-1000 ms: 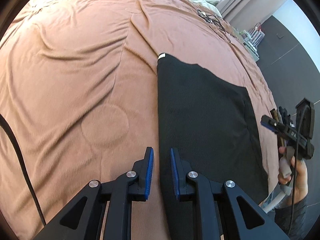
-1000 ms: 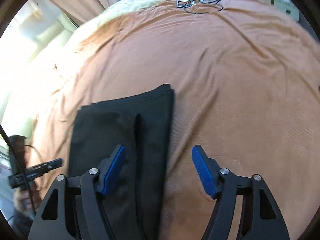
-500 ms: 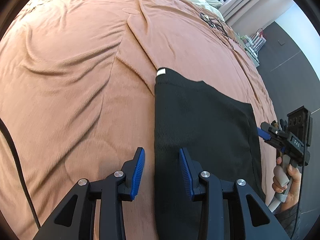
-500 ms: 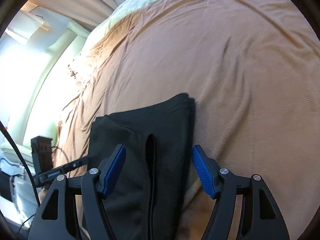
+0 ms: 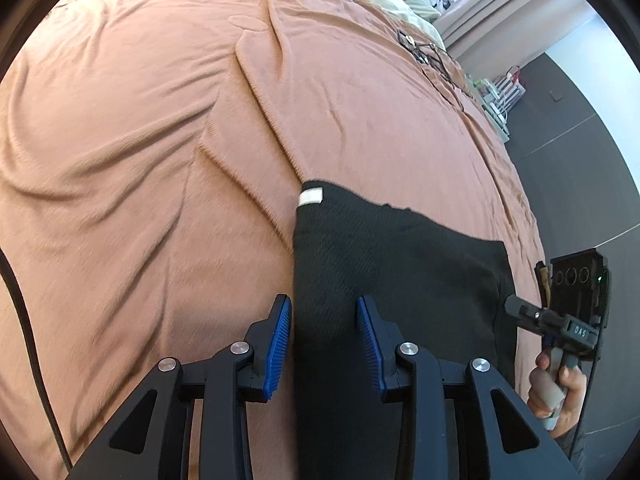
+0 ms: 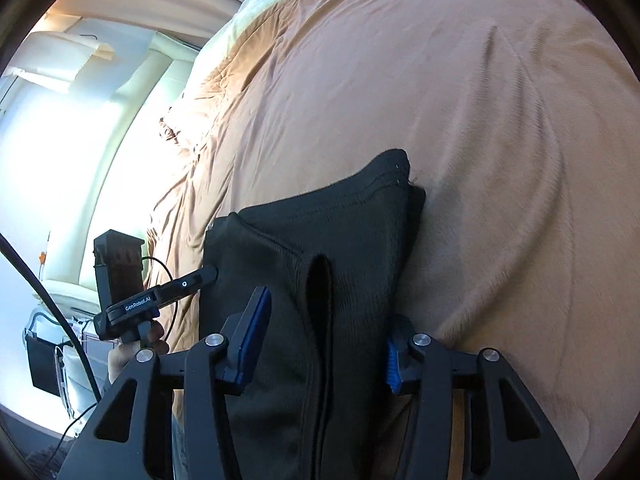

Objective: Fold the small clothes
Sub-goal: 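Close both tools on the end of the folded shirt, then lift the folded shirt off the duvet with both tools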

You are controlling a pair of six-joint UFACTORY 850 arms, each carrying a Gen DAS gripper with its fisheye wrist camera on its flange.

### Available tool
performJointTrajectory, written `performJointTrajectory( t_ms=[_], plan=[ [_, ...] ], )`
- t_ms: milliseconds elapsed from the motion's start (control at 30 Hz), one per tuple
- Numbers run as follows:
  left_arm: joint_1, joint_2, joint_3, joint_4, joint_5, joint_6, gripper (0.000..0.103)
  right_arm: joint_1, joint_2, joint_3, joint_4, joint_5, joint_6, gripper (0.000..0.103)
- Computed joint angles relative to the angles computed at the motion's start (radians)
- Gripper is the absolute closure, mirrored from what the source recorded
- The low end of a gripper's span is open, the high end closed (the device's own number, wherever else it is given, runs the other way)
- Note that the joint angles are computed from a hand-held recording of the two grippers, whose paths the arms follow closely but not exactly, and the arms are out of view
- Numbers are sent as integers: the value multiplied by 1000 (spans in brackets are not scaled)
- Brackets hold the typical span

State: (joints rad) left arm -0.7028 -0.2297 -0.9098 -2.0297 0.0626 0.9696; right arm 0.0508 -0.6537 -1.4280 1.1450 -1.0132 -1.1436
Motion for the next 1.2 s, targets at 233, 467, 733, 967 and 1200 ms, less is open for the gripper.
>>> performJointTrajectory(
  t_ms=[233, 467, 733, 967, 1200],
  plan=[
    [23, -44, -43, 37, -4, -28, 83, 35, 17, -9, -69, 93, 24, 86],
    [-5, -31, -57, -6, 67, 25, 95, 49, 118, 94, -13, 154, -63, 94],
    [-54, 66, -42, 115, 139, -62, 96, 36, 259, 228, 94, 171, -186, 95],
    [-119, 133, -73, 113, 229, -23, 96, -19, 432, 378, 173, 160, -298, 95],
    [-180, 167, -130, 130, 290, 5, 96, -91, 592, 497, 227, 115, -374, 95]
  ],
)
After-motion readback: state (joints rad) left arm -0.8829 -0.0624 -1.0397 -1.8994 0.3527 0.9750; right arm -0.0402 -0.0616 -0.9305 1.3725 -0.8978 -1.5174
